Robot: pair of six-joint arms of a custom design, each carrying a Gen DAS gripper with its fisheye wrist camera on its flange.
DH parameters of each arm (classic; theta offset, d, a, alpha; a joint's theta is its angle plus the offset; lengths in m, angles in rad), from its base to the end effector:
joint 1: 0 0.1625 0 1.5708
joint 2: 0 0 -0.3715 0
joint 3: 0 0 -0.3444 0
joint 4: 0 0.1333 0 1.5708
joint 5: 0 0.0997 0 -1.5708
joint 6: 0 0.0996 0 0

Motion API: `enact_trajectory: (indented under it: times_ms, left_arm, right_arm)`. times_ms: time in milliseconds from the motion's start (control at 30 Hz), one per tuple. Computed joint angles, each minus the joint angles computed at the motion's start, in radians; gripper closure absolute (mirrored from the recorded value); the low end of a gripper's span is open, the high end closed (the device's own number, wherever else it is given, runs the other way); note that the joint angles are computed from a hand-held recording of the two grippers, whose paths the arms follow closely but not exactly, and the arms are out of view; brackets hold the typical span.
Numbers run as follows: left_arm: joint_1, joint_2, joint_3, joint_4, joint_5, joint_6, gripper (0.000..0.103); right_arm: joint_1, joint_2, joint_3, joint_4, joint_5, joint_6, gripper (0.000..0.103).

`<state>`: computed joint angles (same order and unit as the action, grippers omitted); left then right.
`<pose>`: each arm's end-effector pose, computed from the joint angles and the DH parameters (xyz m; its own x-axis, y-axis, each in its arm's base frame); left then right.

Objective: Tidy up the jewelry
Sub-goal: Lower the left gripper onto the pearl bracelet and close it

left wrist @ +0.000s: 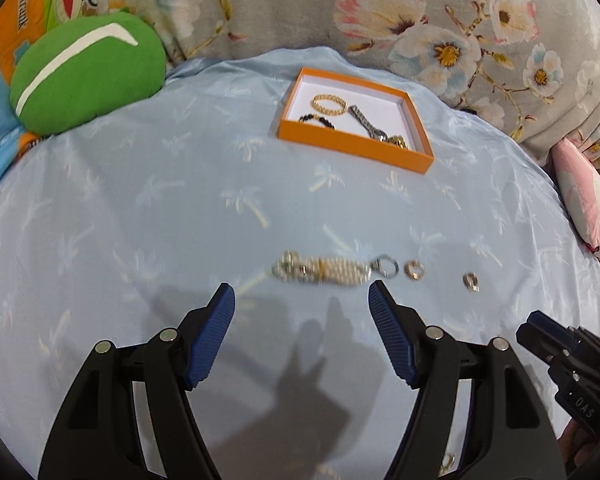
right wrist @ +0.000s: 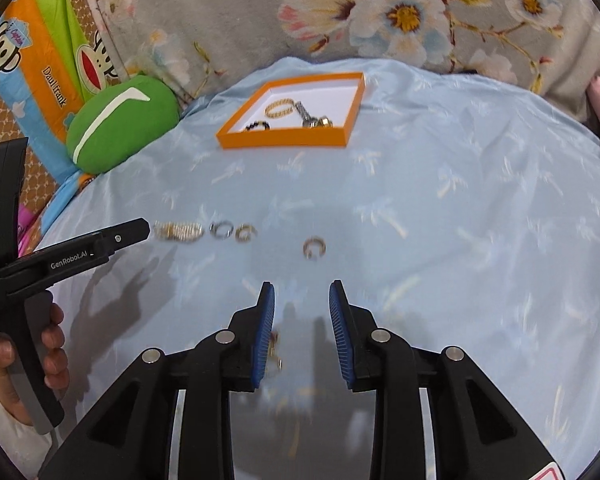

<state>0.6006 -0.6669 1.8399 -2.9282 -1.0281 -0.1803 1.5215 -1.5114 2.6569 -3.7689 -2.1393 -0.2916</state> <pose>-0.3402 -0.4570 0.0092 -0.6984 0.5427 -0.4666 0.6971 0.6636 -0.2714 0.0655 -0.2900 0.2647 -0.7911 0.3450 0.5051 -0.2120 0.6201 -0.7554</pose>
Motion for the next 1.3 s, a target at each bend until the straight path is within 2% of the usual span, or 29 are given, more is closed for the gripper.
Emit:
enact_trajectory:
  times_ms: [67, 300, 367, 600, 700, 833, 1000, 1200, 1300]
  left_arm:
    - [-0.008, -0.021, 0.049, -0.012, -0.007, -0.018, 0.036]
    - [-0.038, -0.049, 0.137, -0.066, 0.033, -0.035, 0.036]
    - [-0.045, -0.044, 0.142, -0.079, 0.054, -0.033, 0.036]
    - [-0.046, -0.037, 0.142, -0.087, 0.069, -0.033, 0.036]
    - [-0.035, -0.024, 0.110, -0.074, 0.071, -0.034, 0.036]
    - [0.004, 0.030, -0.003, -0.020, 0.047, -0.005, 0.036]
    - [0.059, 0.084, -0.139, 0.092, -0.024, -0.032, 0.036]
    - [0.054, 0.114, -0.173, 0.095, -0.050, -0.061, 0.036]
    - [0.037, 0.135, -0.189, 0.108, -0.027, -0.067, 0.036]
  right_arm:
    - [0.003, 0.004, 0.025, -0.009, 0.000, 0.019, 0.075]
    - [0.028, 0.074, 0.041, -0.050, -0.014, 0.041, 0.075]
    - [0.038, 0.102, 0.029, -0.057, -0.035, 0.045, 0.075]
    - [0.015, 0.093, 0.029, -0.052, 0.000, 0.075, 0.075]
    - [0.006, 0.084, 0.028, -0.038, 0.010, 0.085, 0.075]
    - [0.006, 0.083, 0.024, -0.026, 0.009, 0.093, 0.075]
    - [0.002, 0.077, 0.025, -0.022, 0.014, 0.096, 0.075]
    - [-0.001, 0.079, 0.023, -0.025, 0.021, 0.100, 0.075]
    - [-0.006, 0.073, 0.024, -0.022, 0.030, 0.103, 0.075]
